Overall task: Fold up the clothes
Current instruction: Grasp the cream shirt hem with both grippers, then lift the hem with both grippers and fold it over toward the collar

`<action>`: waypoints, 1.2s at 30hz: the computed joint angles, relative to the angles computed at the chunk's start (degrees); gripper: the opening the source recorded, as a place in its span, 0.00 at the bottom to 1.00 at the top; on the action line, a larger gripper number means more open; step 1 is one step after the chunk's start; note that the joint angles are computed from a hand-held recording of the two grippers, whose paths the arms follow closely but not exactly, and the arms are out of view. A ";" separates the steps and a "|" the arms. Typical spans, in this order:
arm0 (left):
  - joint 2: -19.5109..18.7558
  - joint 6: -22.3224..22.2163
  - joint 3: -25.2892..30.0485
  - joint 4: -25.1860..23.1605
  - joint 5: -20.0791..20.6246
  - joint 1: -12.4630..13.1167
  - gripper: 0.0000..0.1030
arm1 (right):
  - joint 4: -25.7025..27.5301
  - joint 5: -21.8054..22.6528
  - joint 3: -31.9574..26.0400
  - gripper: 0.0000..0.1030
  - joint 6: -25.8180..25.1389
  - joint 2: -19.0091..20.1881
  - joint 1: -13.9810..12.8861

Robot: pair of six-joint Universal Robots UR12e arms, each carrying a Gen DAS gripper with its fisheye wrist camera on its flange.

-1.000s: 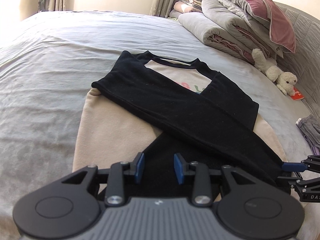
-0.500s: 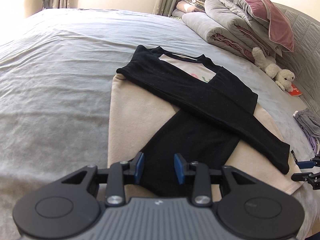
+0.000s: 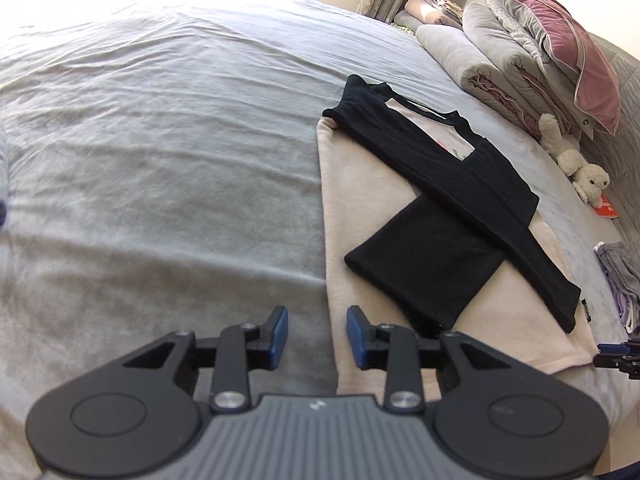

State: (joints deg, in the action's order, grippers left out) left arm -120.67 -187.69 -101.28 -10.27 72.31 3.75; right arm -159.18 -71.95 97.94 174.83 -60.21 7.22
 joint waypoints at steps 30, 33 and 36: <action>1.46 -3.68 -1.30 -1.85 -4.50 0.22 0.07 | -14.09 11.31 1.37 0.10 14.39 1.83 -2.82; 1.41 -4.42 -0.81 -1.58 -3.75 -0.12 0.07 | -16.10 11.70 0.99 0.10 15.48 2.44 -2.86; 1.09 -4.21 -0.21 -1.12 -2.67 -0.47 0.07 | -17.66 11.69 0.48 0.10 16.30 3.04 -2.80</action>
State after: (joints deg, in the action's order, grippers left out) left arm -119.58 -191.91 -101.49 -11.39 69.65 3.28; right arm -176.84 -60.26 98.42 191.13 -57.17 4.42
